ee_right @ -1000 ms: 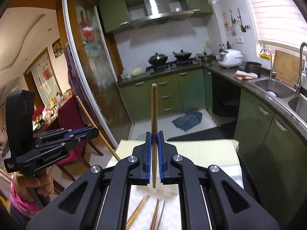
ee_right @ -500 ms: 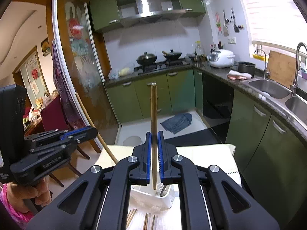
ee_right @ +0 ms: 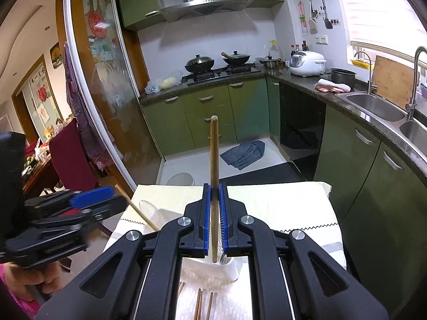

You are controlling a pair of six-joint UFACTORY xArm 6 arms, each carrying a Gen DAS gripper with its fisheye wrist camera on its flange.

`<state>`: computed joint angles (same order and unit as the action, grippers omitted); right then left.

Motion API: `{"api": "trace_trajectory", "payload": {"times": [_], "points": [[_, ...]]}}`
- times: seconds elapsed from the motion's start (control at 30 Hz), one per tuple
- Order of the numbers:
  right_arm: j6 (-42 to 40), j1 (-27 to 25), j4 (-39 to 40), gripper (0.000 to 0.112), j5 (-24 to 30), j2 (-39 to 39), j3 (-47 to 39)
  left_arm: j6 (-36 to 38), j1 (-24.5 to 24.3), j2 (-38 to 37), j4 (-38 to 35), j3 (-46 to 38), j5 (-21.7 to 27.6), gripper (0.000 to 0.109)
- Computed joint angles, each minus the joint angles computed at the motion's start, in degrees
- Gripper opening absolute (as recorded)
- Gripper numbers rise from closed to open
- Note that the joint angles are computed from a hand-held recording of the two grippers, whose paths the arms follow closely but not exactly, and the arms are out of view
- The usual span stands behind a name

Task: Organize utensils
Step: 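Carry both chopsticks over the holder and drop the left tool's chopstick in, then open the right tool releasing its chopstick into the holder while the left tool returns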

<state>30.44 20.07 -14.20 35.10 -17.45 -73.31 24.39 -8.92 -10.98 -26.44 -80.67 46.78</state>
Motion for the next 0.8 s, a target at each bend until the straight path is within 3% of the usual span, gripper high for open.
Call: {"api": "trace_trajectory", "payload": {"times": [0.13, 0.4, 0.5, 0.6, 0.8], "points": [[-0.42, -0.04, 0.63, 0.008, 0.09, 1.18, 0.31, 3.08, 1.19, -6.32, -3.14, 5.97, -0.17, 0.056], [0.19, 0.03, 0.44, 0.010, -0.19, -0.55, 2.60, 4.44, 3.94, -14.85, -1.17, 15.56, 6.23, 0.057], [1.49, 0.99, -0.88, 0.011, -0.19, -4.14, 4.85, 3.71, 3.76, -16.31, 1.83, 18.87, 7.50, 0.057], [1.28, 1.56, -0.57, 0.020, -0.20, -9.28, 8.32, 2.17, 3.28, -16.66, 5.49, 22.51, 10.15, 0.056], [-0.74, 3.55, 1.13, 0.021, 3.44, -21.95, 18.41, -0.91, 2.05, -13.52, 11.27, 26.76, 10.94, 0.055]]}}
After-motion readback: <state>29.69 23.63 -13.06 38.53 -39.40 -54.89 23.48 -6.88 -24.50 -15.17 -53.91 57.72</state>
